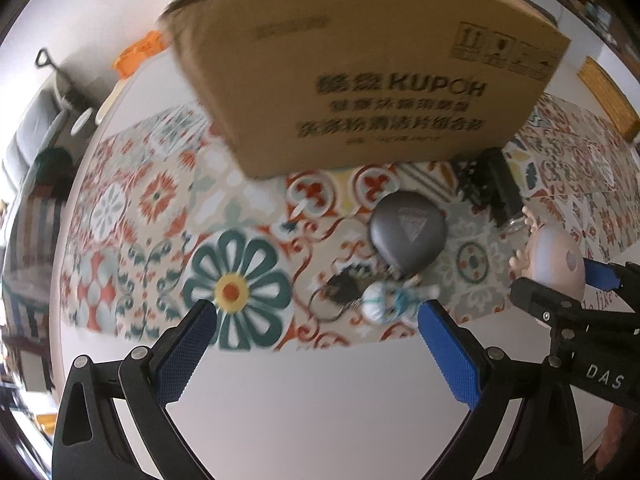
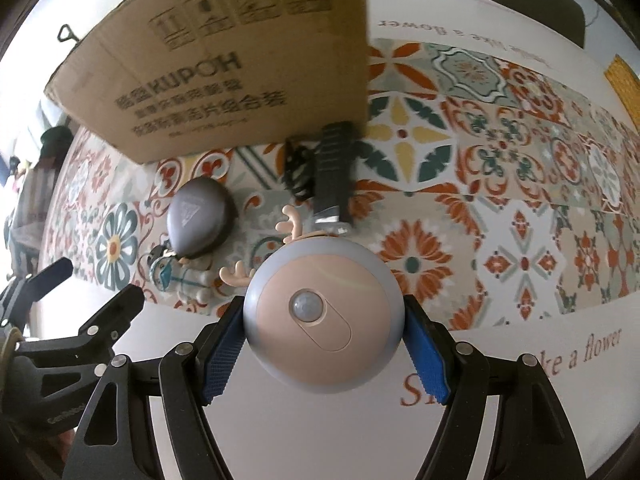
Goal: Organize rigid objects
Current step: 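Close the left gripper on the dark grey triangle-logo case while the right gripper holds the pink device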
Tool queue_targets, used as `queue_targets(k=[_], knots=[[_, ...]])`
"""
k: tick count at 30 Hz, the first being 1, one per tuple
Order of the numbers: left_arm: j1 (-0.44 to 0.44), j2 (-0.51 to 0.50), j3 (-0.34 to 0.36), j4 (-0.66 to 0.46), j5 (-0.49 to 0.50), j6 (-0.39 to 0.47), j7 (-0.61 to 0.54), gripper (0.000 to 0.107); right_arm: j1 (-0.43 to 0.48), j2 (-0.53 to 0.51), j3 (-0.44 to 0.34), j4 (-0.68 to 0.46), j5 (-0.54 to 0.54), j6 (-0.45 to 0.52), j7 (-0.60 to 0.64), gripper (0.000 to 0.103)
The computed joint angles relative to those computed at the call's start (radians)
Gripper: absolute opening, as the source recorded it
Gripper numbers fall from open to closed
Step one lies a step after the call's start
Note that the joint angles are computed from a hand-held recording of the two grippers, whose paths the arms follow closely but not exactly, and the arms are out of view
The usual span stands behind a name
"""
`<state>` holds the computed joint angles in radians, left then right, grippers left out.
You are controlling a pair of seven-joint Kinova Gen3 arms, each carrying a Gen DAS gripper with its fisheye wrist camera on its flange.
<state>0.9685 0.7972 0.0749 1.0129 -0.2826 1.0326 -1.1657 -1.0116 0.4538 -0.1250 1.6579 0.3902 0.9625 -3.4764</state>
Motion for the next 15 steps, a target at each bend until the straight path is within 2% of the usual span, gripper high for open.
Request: queue_targets(k=[11,15], knots=[[0.006,0.103,0.02,-0.173,0.039,0.033,-0.129,0.102,0.012,-0.102,-0.022,0.101,0.02,0.035,-0.099,0.075],[0.016,0.143,0.01,-0.229,0.052,0.044,-0.174,0.097,0.029,-0.124,-0.04,0.124,0.022,0.054,-0.119,0.075]])
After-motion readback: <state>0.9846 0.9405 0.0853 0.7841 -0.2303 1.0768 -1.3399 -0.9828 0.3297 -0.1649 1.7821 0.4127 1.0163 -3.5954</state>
